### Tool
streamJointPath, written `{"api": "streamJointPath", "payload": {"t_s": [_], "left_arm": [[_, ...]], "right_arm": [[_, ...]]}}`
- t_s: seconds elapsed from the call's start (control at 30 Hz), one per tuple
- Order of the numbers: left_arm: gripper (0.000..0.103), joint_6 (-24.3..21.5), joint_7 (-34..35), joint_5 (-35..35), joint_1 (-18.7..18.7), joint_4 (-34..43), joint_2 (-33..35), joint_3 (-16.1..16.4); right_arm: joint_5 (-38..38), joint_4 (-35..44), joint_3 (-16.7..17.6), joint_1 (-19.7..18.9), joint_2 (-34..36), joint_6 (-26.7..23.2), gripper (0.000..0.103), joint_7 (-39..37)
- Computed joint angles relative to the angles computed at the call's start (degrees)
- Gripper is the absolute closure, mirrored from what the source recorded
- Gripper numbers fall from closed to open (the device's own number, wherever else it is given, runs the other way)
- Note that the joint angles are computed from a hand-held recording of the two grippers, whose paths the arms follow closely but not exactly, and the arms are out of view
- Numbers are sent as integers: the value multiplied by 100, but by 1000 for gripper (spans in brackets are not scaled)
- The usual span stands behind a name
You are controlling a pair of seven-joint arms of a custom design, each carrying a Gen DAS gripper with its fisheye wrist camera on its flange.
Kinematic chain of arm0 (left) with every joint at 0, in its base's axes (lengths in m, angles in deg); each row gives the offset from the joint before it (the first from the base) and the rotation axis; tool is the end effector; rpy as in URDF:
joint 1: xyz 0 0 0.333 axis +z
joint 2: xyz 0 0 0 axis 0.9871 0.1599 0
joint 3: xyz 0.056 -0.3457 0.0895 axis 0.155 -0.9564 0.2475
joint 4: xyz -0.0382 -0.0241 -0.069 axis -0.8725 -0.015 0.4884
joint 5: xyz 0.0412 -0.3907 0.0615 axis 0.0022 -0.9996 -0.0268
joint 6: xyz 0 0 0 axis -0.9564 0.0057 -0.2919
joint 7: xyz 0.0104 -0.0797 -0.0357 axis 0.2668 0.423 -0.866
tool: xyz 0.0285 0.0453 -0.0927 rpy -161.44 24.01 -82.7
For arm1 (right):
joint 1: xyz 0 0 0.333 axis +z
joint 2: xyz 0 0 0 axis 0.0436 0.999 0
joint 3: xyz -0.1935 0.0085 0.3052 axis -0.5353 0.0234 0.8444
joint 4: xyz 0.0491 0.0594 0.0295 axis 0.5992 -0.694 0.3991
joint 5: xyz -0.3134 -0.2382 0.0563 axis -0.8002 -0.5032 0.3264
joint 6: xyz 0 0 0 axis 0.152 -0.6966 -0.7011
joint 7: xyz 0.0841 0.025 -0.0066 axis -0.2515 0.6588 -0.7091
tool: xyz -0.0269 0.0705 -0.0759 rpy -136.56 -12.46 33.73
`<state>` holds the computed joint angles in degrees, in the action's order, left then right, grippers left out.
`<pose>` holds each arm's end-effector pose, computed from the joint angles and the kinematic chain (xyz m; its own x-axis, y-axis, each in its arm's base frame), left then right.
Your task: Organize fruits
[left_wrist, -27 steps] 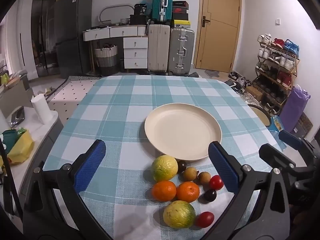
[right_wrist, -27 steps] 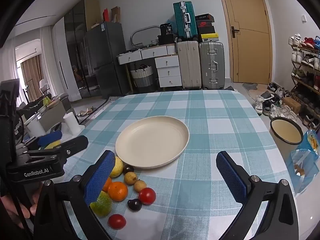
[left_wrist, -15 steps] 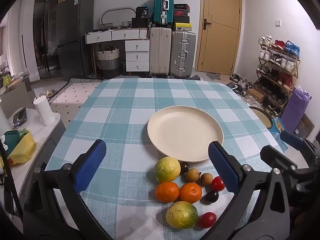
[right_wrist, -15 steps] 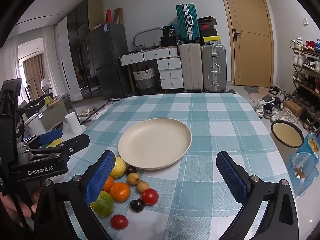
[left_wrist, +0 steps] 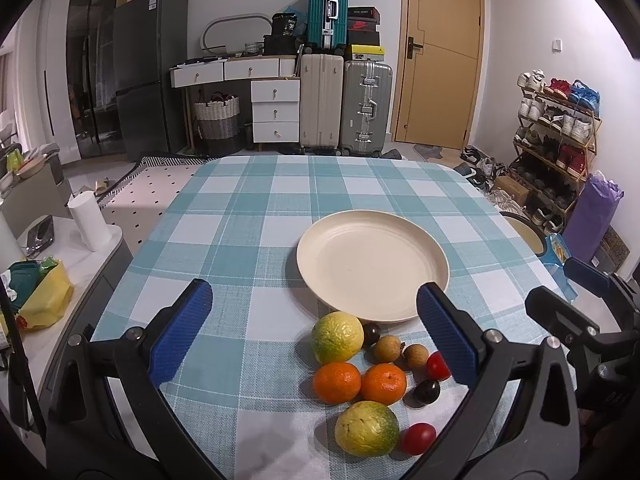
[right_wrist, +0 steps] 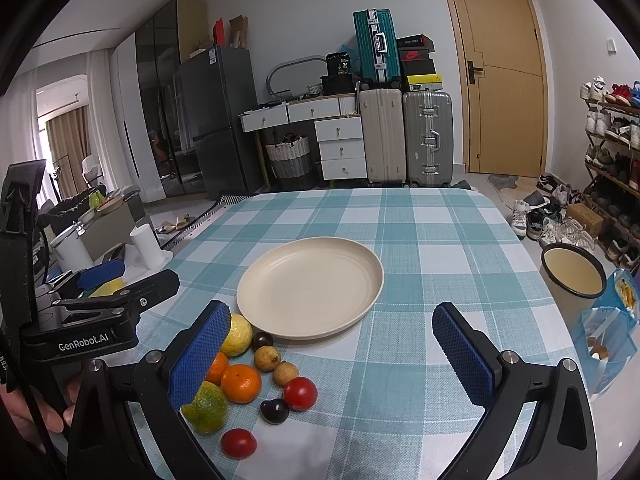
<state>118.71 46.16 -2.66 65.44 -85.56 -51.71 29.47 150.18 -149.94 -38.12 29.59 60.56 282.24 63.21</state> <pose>0.6554 -0.2580 0.4526 -0.3238 -0.9451 0.0440 -0.5399 0.1464 -0.8289 0.5952 0.2647 0.4019 -0.0675 -0.9884 -0.1364 -0.5008 0.1518 -0.8521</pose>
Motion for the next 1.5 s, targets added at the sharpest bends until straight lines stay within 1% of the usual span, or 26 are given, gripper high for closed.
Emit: {"api": "streamJointPath", "payload": {"t_s": [0.07, 0.13, 0.2, 0.23, 0.37, 0.47, 0.53, 0.6, 0.63, 0.67, 0.73, 0.83, 0.97, 1.0, 1.1, 1.13, 1.23, 1.3, 1.37, 1.43, 1.5], "left_arm": [[1, -13, 21, -9, 25, -1, 2, -33], [1, 1, -1, -9, -13, 4, 9, 12], [1, -12, 28, -21, 24, 2, 12, -39], [1, -6, 6, -14, -20, 5, 16, 11], [1, -31, 60, -33, 49, -5, 17, -82], [1, -2, -5, -16, -68, 0, 22, 54], [1, -5, 21, -21, -17, 0, 25, -9], [1, 16, -25, -7, -91, 0, 25, 79], [1, 17, -23, -6, -84, 3, 27, 69], [1, -11, 23, -16, -15, 11, 28, -17], [1, 8, -8, 3, -95, 25, 49, 62], [1, 2, 8, -11, -50, 25, 49, 11], [1, -3, 30, -37, -3, 18, 53, -55], [1, -1, 16, -21, -51, 20, 49, 8], [1, 1, 47, -27, -11, 18, 54, -39], [1, -3, 28, -24, -46, 18, 49, 8], [1, 11, 24, -43, -28, 14, 57, -18], [1, 11, -10, -24, -107, 16, 56, 72], [1, 9, 38, -37, -9, 8, 52, -32], [1, 0, 42, -59, 11, -21, 49, -76], [1, -27, 135, -124, 192, -54, 63, -317]], "right_arm": [[-18, -8, -2, -2, -1, 0, 0, 11], [8, 0, -8, 1, -1, -7, 0, -19], [-18, -14, -3, -4, -3, -5, 0, 15], [6, -7, -5, 1, -2, -2, 0, -4], [-10, -2, -4, 9, 14, 13, 0, 15], [38, 13, -3, 3, 21, 8, 0, -38], [43, -3, 2, -8, 12, 2, 0, -33], [-6, -22, 4, -10, 21, 2, 0, 8], [-3, -22, 1, -10, 20, -4, 0, 1], [-1, -24, -2, -8, 19, -3, 0, -5], [5, -23, -3, -9, 17, -13, 0, -7], [88, -29, 10, -39, -15, -133, 0, -15], [90, -64, 2, -34, -28, -144, 0, 36], [71, -69, 0, -37, -29, -157, 0, 58], [43, -86, -12, -45, -33, -197, 0, 126], [90, -67, -25, -33, -28, -200, 0, 78], [81, -65, -33, -33, -22, -204, 0, 82], [93, -50, -39, -23, -13, -190, 0, 62], [88, -34, -37, -19, 9, -171, 0, 55], [97, -32, -33, -23, 12, -169, 0, 44], [64, -48, -26, -29, 7, -166, 0, 81]]}}
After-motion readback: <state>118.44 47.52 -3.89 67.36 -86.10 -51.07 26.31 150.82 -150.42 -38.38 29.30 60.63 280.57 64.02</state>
